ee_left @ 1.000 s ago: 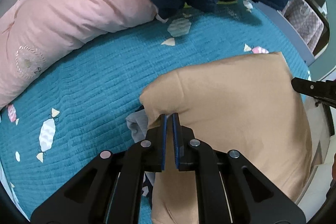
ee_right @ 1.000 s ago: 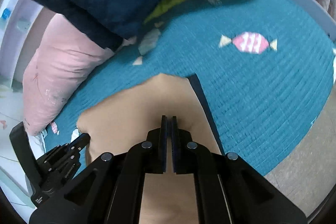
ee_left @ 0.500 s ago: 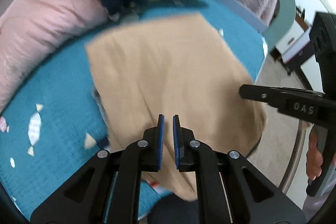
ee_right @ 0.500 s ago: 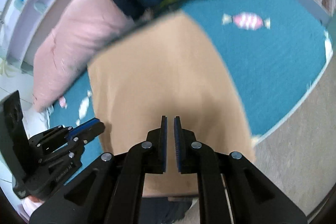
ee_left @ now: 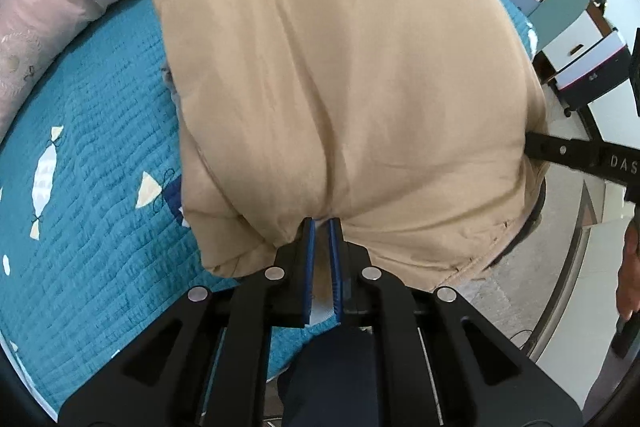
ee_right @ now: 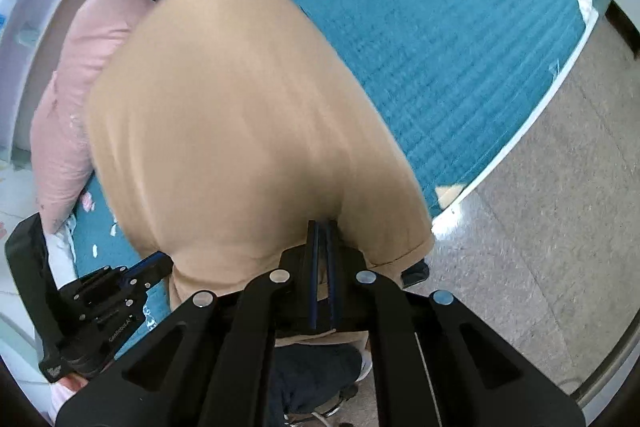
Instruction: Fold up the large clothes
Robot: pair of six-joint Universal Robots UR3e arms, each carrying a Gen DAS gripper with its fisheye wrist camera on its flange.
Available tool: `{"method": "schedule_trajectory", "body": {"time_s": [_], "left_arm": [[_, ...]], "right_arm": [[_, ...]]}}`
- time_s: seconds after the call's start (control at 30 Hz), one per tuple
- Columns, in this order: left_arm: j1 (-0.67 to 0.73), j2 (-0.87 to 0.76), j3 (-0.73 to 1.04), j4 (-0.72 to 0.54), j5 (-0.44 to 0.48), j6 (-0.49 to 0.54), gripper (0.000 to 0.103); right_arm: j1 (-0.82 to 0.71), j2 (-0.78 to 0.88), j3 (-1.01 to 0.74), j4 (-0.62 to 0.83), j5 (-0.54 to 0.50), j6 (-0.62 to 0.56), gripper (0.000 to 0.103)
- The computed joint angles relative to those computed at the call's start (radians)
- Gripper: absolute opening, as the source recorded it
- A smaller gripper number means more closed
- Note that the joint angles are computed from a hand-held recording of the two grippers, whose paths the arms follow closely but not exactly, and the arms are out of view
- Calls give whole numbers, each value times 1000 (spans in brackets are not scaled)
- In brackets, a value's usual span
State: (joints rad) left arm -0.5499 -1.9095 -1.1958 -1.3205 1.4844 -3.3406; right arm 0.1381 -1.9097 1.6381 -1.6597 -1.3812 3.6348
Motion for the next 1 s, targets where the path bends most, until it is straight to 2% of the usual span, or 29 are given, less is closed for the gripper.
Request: {"method": "schedule_trajectory", "body": {"time_s": [0.07,0.13,0.2,0.27,0.3,0.33,0.37,0.4,0.43,0.5,0.87,1.0], "left_arm": [[-7,10,1,6,6,-5,9],[-16,34,-14,24,19,11,9],[-11,38,11,-7,15,4,9],[-8,57,13,-23,7,-16,13],[-7,70,10,-27,8,-20,25],[-6,94,-5,-28,15,-22,36],[-14,98,0,-25,29,-29,58],[-28,115,-11,-11,59,-41,65],[-30,130,-23,1,73,-42,65],[-38,164,-33,-13,84,-56,75],[-15,408,-163,-37,101,-105,79],[7,520,-205,-71,99,-87,82]], "right_arm": [[26,11,-14,-6,-29,32,3],[55,12,-40,-12,-60,45,9],[79,8,-61,-17,-73,68,9],[107,11,-91,-14,-78,106,17],[138,21,-116,-11,-105,127,32],[173,34,-137,-13,-146,148,55],[209,47,-161,-13,-195,172,66],[246,59,-175,-23,-248,200,80],[293,74,-202,-20,-306,238,88],[343,93,-241,-6,-352,279,89],[694,295,-528,139,-622,560,89],[842,444,-772,310,-756,698,89]]}}
